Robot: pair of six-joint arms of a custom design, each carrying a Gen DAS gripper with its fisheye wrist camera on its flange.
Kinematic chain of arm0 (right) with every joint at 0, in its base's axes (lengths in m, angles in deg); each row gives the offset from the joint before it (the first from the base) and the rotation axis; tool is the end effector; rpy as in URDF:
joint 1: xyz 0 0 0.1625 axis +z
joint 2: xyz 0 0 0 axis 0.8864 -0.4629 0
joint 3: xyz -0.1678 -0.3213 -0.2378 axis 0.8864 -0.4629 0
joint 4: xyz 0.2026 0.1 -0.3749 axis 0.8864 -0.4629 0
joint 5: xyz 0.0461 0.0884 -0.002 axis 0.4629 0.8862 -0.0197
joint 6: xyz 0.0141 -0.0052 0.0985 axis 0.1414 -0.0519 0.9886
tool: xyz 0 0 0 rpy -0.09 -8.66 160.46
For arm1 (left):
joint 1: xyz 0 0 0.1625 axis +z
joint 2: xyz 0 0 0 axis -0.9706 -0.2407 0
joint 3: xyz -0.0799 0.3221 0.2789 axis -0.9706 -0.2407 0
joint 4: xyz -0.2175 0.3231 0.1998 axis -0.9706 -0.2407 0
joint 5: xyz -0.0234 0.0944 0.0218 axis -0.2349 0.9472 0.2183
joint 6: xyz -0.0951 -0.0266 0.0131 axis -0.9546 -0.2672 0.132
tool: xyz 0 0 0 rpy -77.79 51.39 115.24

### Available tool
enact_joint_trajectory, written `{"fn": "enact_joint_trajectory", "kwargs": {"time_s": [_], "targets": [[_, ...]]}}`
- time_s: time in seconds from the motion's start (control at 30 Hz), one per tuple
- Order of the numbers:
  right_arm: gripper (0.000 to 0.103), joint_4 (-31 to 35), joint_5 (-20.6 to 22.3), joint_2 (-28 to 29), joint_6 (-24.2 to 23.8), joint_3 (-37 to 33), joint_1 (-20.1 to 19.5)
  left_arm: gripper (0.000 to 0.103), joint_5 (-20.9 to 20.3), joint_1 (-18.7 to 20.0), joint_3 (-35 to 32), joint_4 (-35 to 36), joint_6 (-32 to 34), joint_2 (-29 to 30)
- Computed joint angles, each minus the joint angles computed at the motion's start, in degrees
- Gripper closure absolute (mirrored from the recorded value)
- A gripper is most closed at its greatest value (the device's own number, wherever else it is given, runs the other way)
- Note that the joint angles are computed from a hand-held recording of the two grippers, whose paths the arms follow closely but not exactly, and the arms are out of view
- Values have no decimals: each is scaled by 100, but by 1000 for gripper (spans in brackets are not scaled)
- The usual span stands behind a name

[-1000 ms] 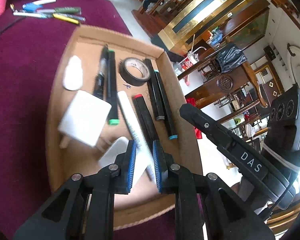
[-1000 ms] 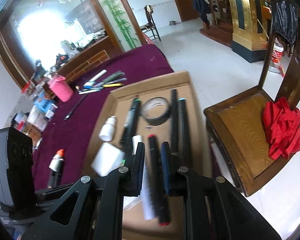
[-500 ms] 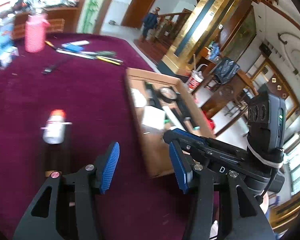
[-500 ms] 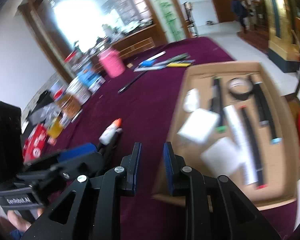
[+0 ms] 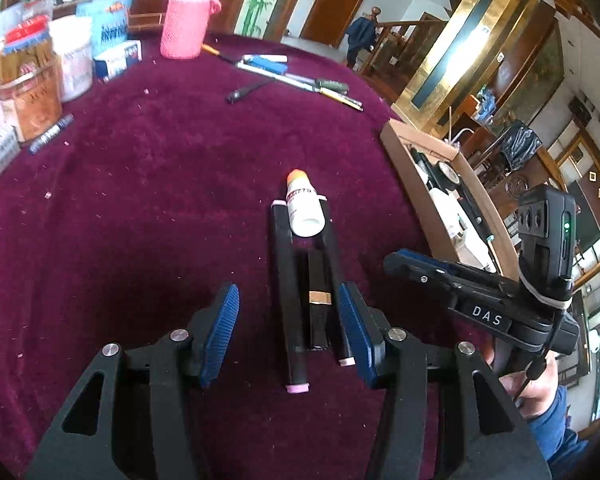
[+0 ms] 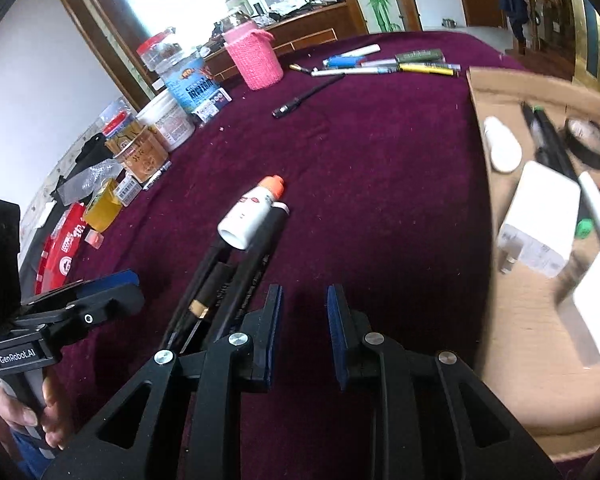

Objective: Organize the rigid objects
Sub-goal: 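Move both open grippers back to the remaining black markers beside the glue bottle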

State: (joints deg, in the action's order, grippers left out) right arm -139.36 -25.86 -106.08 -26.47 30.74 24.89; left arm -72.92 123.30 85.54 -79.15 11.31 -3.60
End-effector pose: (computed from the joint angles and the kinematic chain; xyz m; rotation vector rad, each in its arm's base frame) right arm 0.0763 -0.5854 0.2865 0.2311 -2.6283 0.7646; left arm -0.3308 -0.6155 0.0553 0.6450 2.7220 -0.5040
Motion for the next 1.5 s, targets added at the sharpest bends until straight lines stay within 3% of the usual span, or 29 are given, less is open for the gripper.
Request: {"fn": "enact_joint_trajectory", "kwargs": {"time_s": [0.27, 0.43, 0.53, 0.8, 0.97, 1.37, 1.5], "targets": [[83, -417, -25, 36, -526, 142, 39, 53, -39, 64, -245, 104, 258, 308], [83, -263, 89, 49, -494, 109, 21, 57, -27, 106, -292, 77, 359, 408], [83, -208, 118, 34, -473, 112, 11, 67, -280, 177, -260, 15, 379, 356], [83, -148, -59, 69, -384, 69, 60, 67, -265, 200, -198, -58, 432, 301], [83, 9, 3, 64, -295, 33, 64, 68, -812, 424, -270, 18, 183, 241], [83, -31, 5, 83, -314, 51, 66, 66, -161, 131, -307, 47, 756, 412], [83, -53, 49, 68, -291, 73, 46, 66, -558, 340, -340, 100, 400, 314]]}}
